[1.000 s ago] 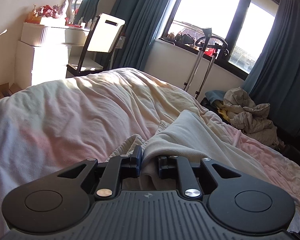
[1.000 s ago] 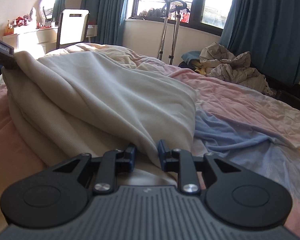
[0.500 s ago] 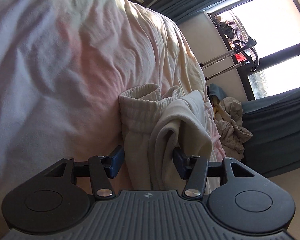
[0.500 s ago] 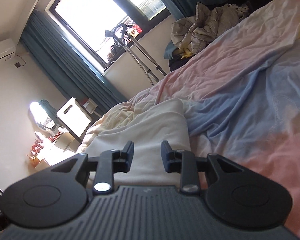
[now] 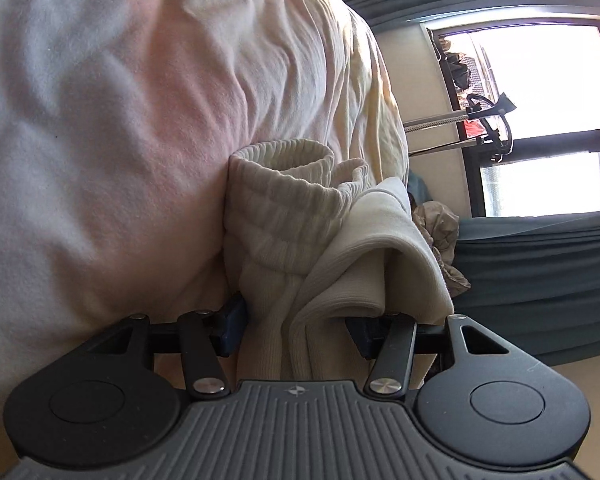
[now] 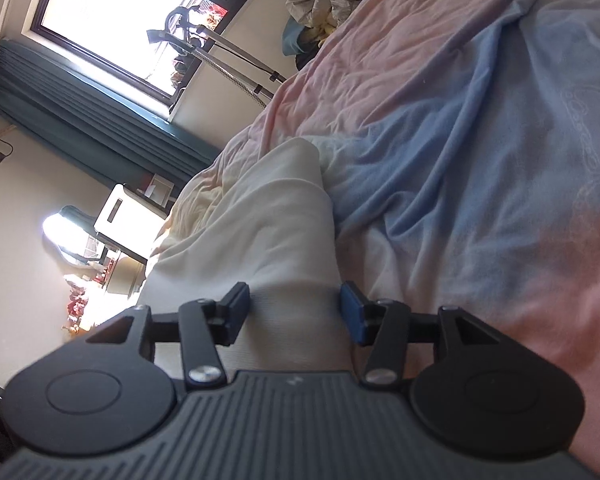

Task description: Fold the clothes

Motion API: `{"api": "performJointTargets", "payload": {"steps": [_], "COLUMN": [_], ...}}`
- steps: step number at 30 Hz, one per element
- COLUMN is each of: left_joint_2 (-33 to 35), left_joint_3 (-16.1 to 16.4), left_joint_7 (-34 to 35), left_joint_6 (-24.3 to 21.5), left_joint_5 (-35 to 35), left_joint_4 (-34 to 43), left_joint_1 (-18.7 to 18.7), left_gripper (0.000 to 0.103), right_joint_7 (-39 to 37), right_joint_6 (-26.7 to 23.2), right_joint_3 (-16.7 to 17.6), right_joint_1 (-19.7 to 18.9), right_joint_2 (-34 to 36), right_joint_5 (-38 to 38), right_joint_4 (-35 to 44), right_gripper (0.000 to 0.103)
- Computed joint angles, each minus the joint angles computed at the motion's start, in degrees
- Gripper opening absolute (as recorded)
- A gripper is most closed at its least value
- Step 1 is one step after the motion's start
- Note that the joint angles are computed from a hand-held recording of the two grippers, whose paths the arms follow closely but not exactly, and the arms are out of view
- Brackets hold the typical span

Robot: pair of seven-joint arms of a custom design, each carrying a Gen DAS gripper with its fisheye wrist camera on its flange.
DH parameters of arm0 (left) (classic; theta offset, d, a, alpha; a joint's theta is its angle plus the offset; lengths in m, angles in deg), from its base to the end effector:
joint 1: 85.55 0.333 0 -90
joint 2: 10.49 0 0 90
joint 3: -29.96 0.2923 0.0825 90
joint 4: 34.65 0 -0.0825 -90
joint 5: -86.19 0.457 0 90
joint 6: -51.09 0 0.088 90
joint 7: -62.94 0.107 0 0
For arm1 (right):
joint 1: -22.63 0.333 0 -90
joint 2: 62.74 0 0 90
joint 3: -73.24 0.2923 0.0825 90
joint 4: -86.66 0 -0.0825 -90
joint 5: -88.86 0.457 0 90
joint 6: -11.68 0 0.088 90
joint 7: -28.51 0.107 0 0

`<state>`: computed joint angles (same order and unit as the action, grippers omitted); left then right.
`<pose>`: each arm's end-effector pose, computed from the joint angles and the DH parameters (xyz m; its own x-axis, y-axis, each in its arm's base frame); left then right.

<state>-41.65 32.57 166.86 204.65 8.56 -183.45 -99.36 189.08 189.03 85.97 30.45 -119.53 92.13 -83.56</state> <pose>0.4819 -0.0653 0.4292 0.2374 -0.4551 0.8582 -0.7273 -0.6689 -0.1535 0.3703 0.1222 0.4818 -0.3061 -0.5281 -0.7921 -0.3538 0.8356 -0.4203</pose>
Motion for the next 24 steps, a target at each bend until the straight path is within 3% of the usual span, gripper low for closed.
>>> {"api": "performJointTargets", "payload": {"steps": [6, 9, 13, 19, 21, 24], "left_joint_2": [1.8, 1.3, 1.1, 3.8, 3.5, 2.2], "left_joint_3": [-0.6, -0.9, -1.2, -3.4, -4.2, -4.8], "left_joint_7": [5.5, 10.0, 16.1, 17.1, 16.9, 16.6], "left_joint_6": [1.7, 1.9, 1.3, 1.4, 2.2, 4.0], "left_joint_5": [-4.7, -7.3, -13.1, -13.6, -12.0, -9.8], "left_joint_4": [1.5, 1.6, 2.1, 3.5, 3.6, 2.8], "left_joint_1": [-0.9, -1.3, -1.1, 0.5, 0.8, 0.4], "left_gripper": [0.065, 0.064, 0.062, 0.061, 0.05, 0.035], "right_joint_7": [-9.3, -12.5, -11.8, -12.6, -12.5, -10.8], "right_joint_6": [6.7, 9.4, 10.7, 10.9, 11.2, 9.3], "right_joint_3": [-10.4, -11.7, -4.5, -2.6, -0.6, 7.3], "right_joint_1": [6.1, 7.2, 2.2, 0.7, -1.1, -7.8], "right_joint_2": [10.0, 13.5, 13.8, 15.2, 16.5, 15.3], "right_joint_5": [0.5, 1.6, 4.1, 5.3, 5.6, 6.0], "right_joint_4": [3.5, 5.2, 6.4, 6.9, 7.5, 8.9], "right_gripper": [0.061, 0.061, 0.054, 0.05, 0.047, 0.034]}}
